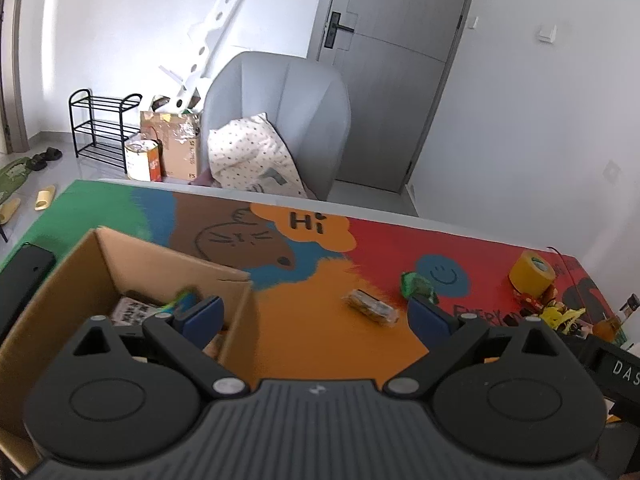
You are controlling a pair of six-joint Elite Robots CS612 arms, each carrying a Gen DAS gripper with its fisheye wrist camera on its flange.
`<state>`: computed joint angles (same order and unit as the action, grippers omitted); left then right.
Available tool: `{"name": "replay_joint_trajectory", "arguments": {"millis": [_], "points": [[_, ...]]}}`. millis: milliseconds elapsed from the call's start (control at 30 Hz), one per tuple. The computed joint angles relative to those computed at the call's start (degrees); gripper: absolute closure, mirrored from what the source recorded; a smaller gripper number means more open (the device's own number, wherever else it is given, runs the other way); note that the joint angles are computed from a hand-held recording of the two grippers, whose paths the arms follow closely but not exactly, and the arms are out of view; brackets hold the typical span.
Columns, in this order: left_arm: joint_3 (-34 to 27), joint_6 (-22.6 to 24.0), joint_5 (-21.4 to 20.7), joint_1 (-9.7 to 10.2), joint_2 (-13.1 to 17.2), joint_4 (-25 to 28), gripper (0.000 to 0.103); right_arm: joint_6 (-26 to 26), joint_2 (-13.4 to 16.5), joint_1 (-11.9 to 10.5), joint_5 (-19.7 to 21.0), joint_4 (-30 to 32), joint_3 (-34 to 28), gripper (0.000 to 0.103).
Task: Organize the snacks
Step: 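Move both open tools back to the wrapped bread roll and green candy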
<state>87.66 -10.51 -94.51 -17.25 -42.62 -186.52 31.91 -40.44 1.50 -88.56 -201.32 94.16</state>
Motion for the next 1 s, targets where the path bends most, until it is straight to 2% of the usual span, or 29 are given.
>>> {"name": "replay_joint_trajectory", "arguments": {"millis": [200, 400, 533, 733, 867, 1000], "points": [[-1.65, -0.14, 0.90, -0.97, 1.11, 0.26, 0.006, 0.61, 0.78, -1.21, 1.34, 0.44, -0.74, 0.002], [-4.40, 0.26, 1.39, -1.87, 2.65, 3.71, 0.010, 1.07, 2.52, -2.18, 2.75, 2.34, -3.05, 0.007], [-6.74, -0.92, 1.57, -2.18, 4.20, 6.03, 0.017, 2.35, 4.08, -2.80, 4.18, 3.95, -5.23, 0.013], [-10.52, -1.68, 1.49, -2.74, 6.82, 9.57, 0.026, 3.35, 6.15, -3.51, 5.92, 6.93, -8.65, 0.014], [-13.20, -3.68, 1.16, -2.81, 8.65, 12.69, 0.040, 3.66, 7.48, -3.54, 7.04, 8.88, -11.13, 0.013], [-15.34, -5.60, 1.78, -2.87, 10.07, 14.29, 0.043, 3.98, 8.65, -3.43, 7.11, 10.51, -13.37, 0.013]]}}
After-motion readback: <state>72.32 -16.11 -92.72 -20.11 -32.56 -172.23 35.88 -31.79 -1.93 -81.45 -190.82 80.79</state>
